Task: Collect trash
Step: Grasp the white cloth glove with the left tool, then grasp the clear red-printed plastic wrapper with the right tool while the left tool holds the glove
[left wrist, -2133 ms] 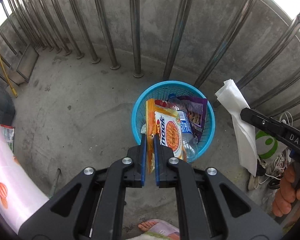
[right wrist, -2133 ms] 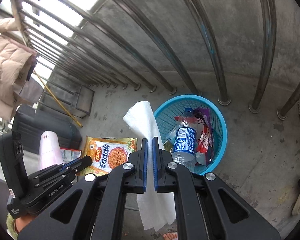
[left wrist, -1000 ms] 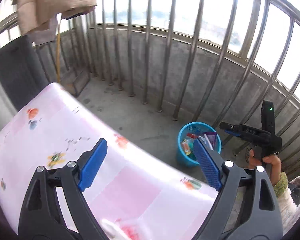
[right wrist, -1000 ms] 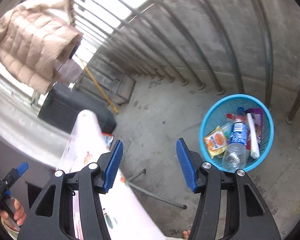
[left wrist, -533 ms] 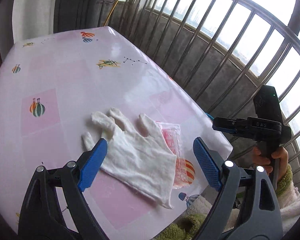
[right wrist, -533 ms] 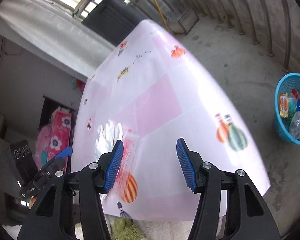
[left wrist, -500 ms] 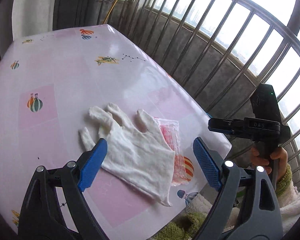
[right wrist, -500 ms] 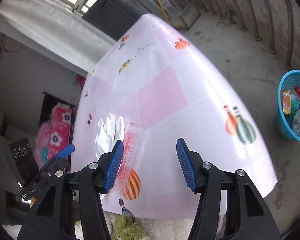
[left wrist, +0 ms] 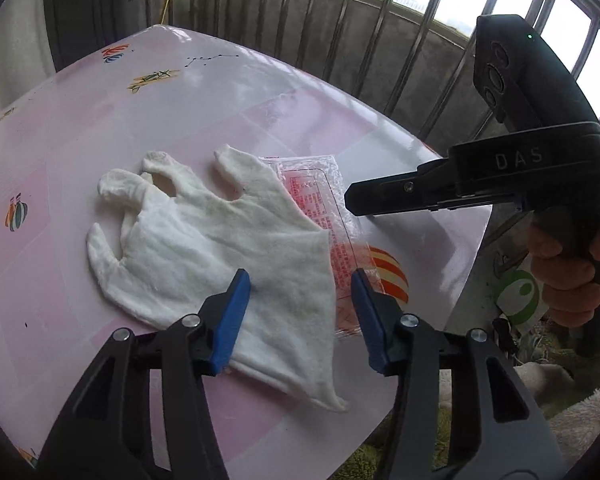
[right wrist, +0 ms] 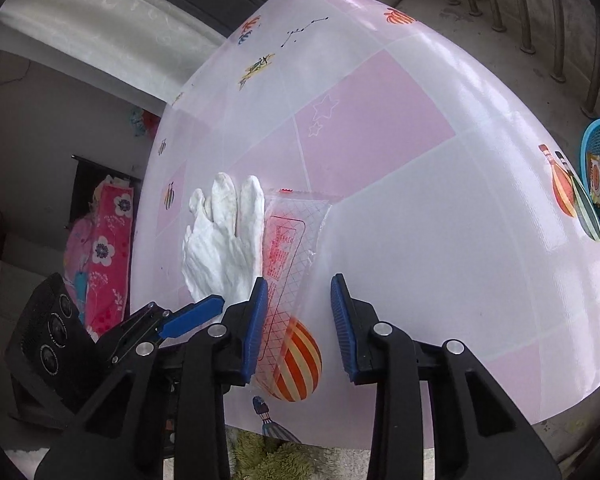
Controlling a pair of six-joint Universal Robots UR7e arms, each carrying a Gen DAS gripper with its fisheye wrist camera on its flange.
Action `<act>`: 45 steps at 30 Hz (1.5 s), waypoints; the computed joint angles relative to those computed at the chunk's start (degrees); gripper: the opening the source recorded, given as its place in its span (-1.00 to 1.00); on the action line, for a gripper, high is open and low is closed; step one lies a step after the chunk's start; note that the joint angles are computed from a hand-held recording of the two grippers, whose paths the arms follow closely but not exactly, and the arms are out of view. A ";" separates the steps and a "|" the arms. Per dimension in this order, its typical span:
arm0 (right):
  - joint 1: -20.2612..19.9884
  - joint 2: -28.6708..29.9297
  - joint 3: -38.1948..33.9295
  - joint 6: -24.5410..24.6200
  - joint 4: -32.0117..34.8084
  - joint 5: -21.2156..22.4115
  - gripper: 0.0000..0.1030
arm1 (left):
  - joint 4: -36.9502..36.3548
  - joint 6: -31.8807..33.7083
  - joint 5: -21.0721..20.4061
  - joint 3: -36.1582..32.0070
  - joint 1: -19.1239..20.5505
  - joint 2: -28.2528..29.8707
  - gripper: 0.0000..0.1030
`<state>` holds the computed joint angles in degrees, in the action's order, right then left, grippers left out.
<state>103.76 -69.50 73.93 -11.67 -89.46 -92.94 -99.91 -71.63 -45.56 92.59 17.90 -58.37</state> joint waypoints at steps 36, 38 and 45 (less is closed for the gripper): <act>-5.03 -1.03 -1.19 0.91 9.45 12.25 -0.64 | -10.13 -6.61 1.33 9.06 0.08 -6.97 -0.82; -5.88 -1.38 -0.71 1.21 10.09 14.57 -0.64 | -9.74 -6.70 1.43 8.91 0.01 -6.87 -0.82; -4.58 -1.87 1.43 1.94 7.89 11.12 -0.65 | -9.66 -6.88 1.43 8.93 -0.02 -6.99 -0.82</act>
<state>99.17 -71.37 75.36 -9.72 -81.57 -81.82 -109.57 -78.51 -44.13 101.52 17.88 -65.35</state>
